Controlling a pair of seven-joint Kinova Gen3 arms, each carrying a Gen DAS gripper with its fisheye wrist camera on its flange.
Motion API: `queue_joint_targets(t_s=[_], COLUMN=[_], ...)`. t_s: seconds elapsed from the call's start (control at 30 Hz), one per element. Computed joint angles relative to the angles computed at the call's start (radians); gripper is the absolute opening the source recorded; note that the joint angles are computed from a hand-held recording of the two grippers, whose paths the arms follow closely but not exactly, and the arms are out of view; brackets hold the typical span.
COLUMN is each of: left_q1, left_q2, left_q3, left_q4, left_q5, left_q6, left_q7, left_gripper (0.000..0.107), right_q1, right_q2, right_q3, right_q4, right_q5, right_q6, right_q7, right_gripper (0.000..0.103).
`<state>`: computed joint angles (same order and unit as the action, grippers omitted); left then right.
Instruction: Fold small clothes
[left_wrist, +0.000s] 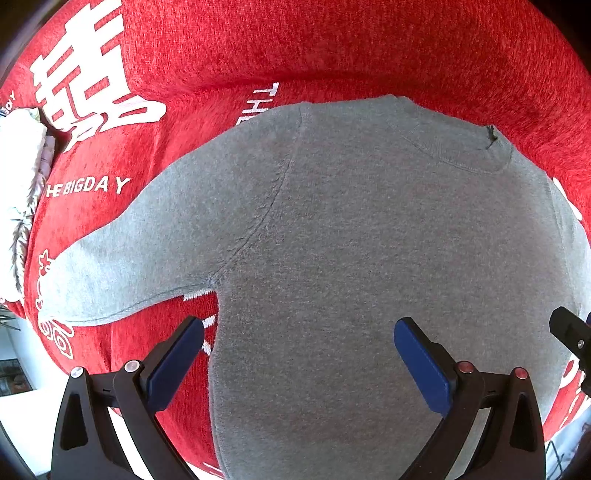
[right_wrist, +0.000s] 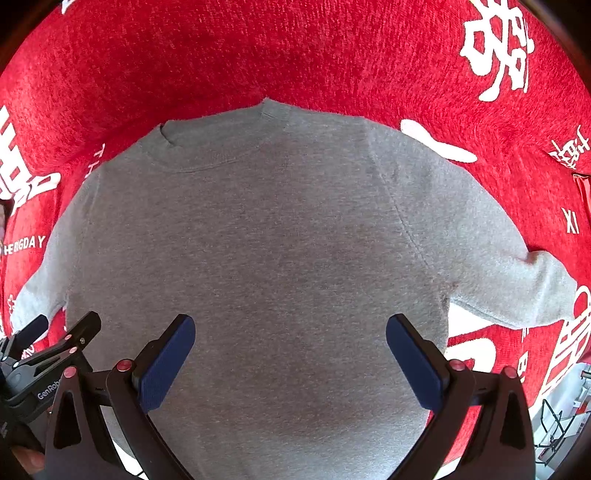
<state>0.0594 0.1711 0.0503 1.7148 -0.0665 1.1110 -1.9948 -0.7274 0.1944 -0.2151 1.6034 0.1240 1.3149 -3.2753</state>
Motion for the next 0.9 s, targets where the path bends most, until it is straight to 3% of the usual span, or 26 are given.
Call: queue_joint_targets(t_s=[0.9], left_q1=[-0.09], left_q2=[0.038], left_q3=[-0.026], left_q4=[-0.043], left_q5=[0.091], left_q6=[0.028], left_q7=[-0.096], left_gripper=[0.103], right_q1=[-0.029], right_q2=[0.08], right_q3=[0.02], right_q4=[-0.099], right_q5=[0.02], right_q6=[0.011], right_q7=[0.048], right_gripper=[0.103])
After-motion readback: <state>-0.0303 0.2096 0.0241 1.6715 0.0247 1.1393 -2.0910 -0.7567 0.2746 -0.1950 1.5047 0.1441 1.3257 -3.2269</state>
